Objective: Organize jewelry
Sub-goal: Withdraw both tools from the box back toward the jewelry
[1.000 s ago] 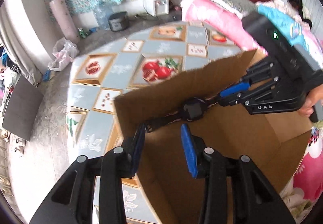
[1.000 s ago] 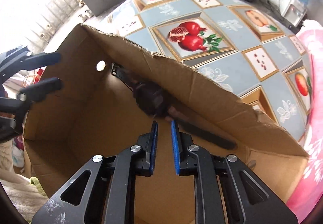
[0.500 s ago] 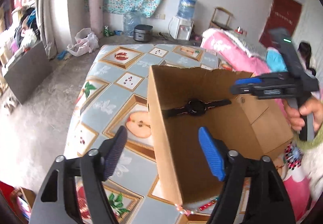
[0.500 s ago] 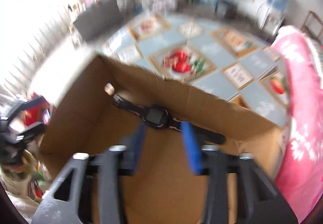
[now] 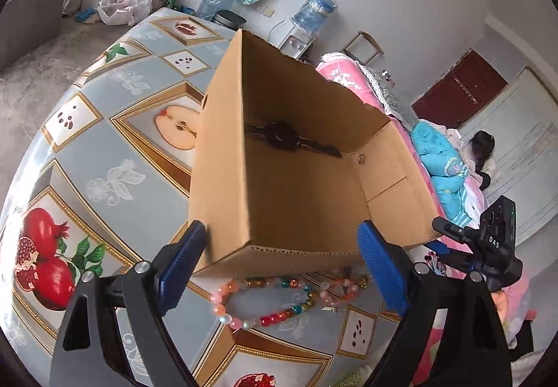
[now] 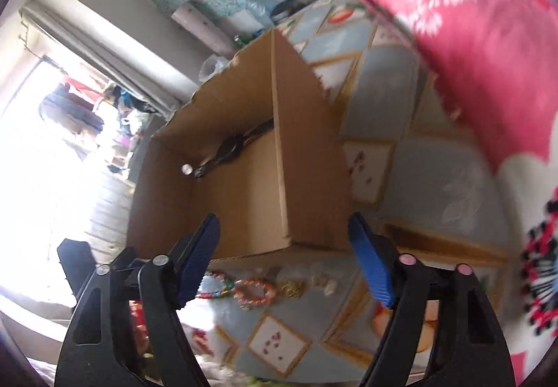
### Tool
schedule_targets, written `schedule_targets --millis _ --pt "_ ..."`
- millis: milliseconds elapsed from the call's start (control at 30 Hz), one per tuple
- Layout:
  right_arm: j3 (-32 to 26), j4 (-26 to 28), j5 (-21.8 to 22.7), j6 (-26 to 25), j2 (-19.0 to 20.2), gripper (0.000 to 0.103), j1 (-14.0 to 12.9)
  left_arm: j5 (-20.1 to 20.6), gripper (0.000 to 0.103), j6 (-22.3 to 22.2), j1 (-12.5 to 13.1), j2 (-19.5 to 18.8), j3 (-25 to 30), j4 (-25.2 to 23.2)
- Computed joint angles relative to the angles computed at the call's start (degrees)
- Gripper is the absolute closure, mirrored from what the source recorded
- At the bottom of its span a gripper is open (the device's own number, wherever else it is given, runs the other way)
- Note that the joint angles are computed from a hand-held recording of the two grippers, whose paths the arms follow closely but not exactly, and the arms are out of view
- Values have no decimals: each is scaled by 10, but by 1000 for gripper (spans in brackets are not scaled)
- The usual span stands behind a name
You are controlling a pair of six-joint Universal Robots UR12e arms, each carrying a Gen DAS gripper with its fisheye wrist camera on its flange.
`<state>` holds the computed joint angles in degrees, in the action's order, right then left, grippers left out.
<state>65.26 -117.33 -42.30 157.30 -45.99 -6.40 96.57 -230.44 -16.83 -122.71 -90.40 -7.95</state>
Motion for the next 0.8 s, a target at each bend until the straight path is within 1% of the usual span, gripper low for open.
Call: schedule_targets --millis 33,67,100,133,200,233,367,467,667,767,800 --pt "2 -7 -15 -2 -3 35 2 13 16 1 -4 -2 6 -11" --pt "12 -38 -34 0 -7 35 7 26 16 3 -7 -3 11 -17" --pt "19 -67 -48 8 -10 35 11 31 16 3 -8 -3 14 -22" --pt "19 -73 -52 10 -9 35 12 36 16 3 -9 -4 17 -28" --pt "18 -75 -50 10 -11 35 12 41 16 10 -9 -4 22 -36" --pt "14 -78 -51 13 -6 36 16 46 16 15 -9 -6 26 -40" --pt "-12 -63 -53 12 8 37 20 53 16 17 -4 -13 36 -44" --pt "-29 -74 -63 11 18 37 26 52 16 21 3 -19 45 -43" --pt "-76 -91 -78 12 48 37 40 61 16 26 12 -33 64 -40" --pt "-89 -98 -82 8 58 37 44 64 15 36 14 -35 67 -38" --pt "-90 -96 -82 7 58 37 44 68 15 43 13 -34 68 -44"
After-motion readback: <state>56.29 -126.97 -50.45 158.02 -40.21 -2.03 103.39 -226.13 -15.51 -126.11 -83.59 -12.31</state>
